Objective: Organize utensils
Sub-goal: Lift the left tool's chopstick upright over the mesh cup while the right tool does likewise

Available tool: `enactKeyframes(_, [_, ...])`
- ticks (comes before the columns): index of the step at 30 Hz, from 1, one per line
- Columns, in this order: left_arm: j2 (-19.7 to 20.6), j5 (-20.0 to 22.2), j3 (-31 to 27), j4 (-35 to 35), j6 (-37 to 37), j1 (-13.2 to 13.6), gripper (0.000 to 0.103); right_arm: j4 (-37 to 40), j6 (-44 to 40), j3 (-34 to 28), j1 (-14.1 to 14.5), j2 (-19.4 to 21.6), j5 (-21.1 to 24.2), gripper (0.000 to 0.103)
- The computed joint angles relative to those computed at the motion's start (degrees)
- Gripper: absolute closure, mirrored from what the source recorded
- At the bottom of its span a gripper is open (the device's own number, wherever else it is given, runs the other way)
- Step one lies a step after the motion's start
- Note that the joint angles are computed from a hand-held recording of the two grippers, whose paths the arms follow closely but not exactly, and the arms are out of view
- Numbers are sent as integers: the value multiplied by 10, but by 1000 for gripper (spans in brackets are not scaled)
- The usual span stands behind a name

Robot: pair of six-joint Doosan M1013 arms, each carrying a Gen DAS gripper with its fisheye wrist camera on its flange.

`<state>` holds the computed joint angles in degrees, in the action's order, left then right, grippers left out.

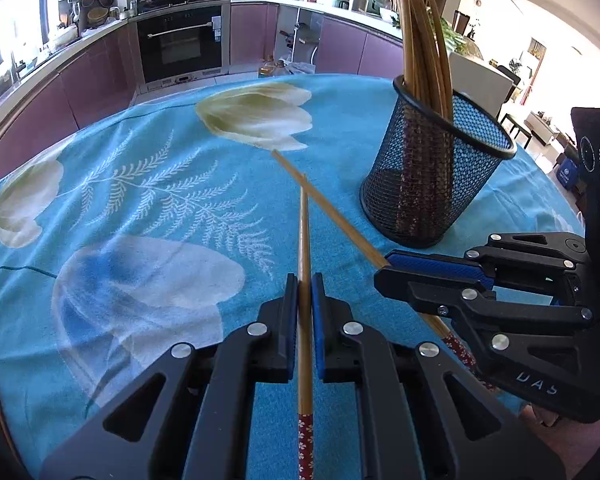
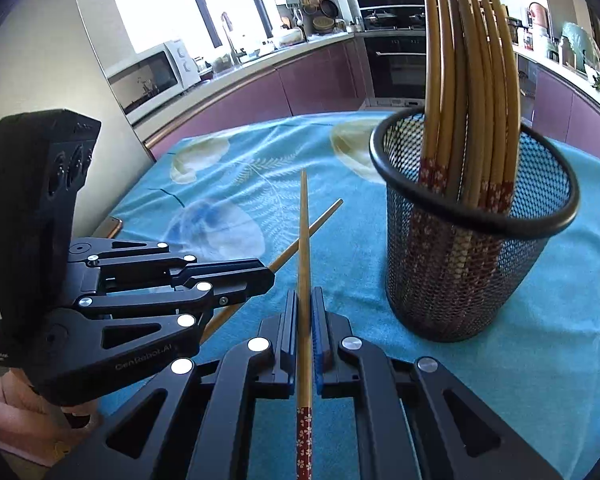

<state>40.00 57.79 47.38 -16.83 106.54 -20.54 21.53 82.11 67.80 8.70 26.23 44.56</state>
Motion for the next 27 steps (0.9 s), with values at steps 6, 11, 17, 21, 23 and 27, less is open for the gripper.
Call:
enactKeyframes(6, [-14,-16,14,-30,13,7,95,23,-18,12,-4,-15,-26,97])
enactKeyframes(11, [-23,-25,21,-61,22,15,95,28,-21,21,-6,-23,-41,97])
enactKeyframes(17, [-31,-31,30,-92,36,20,96,25,-22,22,-4,-22,-28,97])
enactKeyframes(21, [-36,-34,36,-99,48,18,95,39,-34,21,-4,-19,-20,97])
enactKeyframes(23, [-36,-30,36,-103,54,18,95,50,-49,23,-4,-21,-25,97])
enactKeyframes(27, [-35,-22,33,-107,61,17,95,64,-64,30,-3,-26,-37,97])
